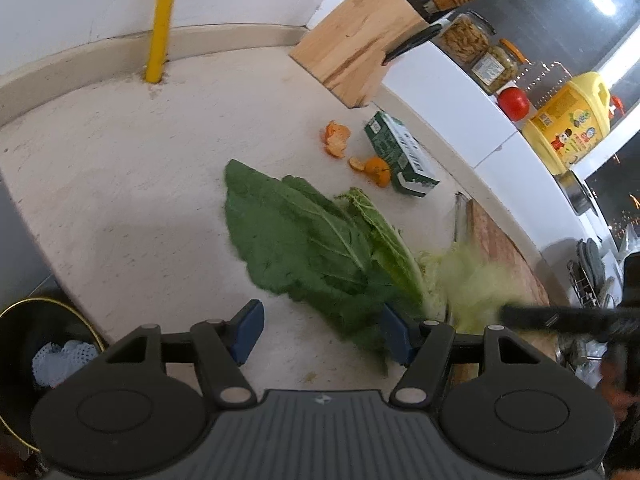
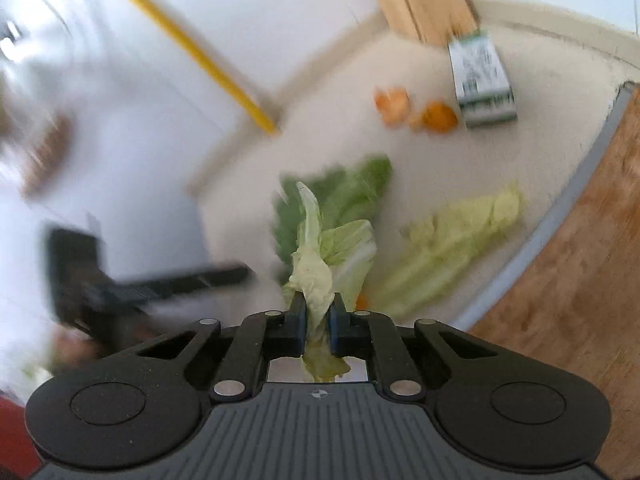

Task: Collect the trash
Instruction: 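Lift the cabbage leaves with the right tool while left moves to the green leaves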

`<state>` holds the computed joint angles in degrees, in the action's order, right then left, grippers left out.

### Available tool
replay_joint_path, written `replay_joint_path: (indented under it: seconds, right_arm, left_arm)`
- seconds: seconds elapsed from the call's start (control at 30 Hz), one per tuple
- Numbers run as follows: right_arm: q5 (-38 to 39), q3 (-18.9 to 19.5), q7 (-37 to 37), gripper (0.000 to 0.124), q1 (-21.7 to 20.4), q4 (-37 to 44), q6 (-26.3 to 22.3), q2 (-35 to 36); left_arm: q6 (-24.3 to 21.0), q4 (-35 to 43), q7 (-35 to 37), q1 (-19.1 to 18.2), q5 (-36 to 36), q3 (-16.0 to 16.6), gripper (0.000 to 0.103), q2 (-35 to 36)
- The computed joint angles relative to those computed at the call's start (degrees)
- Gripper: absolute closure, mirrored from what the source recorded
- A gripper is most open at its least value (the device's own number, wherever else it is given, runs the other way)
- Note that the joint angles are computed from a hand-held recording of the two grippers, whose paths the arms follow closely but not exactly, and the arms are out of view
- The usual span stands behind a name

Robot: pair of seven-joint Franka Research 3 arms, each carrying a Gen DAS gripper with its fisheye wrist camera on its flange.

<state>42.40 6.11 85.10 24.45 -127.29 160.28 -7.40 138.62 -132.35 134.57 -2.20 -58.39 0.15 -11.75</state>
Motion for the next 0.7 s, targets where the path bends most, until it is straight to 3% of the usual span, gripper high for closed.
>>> replay_joint_path:
  seconds: [0.07,0.2,0.27,0.33,0.43,0.53,0.57,0.7]
  right_arm:
    - [9.8,-1.7,-6.9,0.11,1.6,-0.6,1.9,-1.2]
    - [17.6,-1.9,-11.1,0.11,2.3,-0.4,5.5,-1.2]
    - [26.7,-3.3,-18.6,0.11,4.1,0.1,7.8,-1.5]
    - [24.6,-1.5,-17.5,0.11,2.7,-0.1,10.6,-1.2]
    - [26.5,-1.9,-18.2,0.11,2.4,0.6,9.3,0.4]
    - [27.7,-1.5,-18.5,0.109,1.9,0.3,9.0,0.9]
    - [29.4,-1.6,-19.7,0.109,1.8,0.4,8.7,1.2]
    - [33.1,-1.3,-22.4,0.109,1.3,-0.2,8.7,0.8]
  left_arm:
    - [-0.6,0.5,0.2,-0.2,-0.1,-0.1,0.04,0.3]
    - [-4.2,1.9,1.1,-0.4,-2.5,0.1,0.037,1.3]
    - [-6.1,3.1,0.1,-0.1,-2.9,-0.2,0.033,2.5]
    - [-6.7,4.5,-4.0,0.3,-2.8,-1.1,0.033,4.4]
    - [-8.2,6.8,-7.7,0.7,-4.6,-2.3,0.033,7.1]
    - [-3.6,7.7,-11.2,0.5,-1.7,-4.5,0.034,8.2]
    - [-1.6,7.4,-11.9,0.4,-0.8,-5.0,0.036,8.1]
    - [0.7,6.5,-11.6,0.2,0.1,-5.0,0.065,7.3]
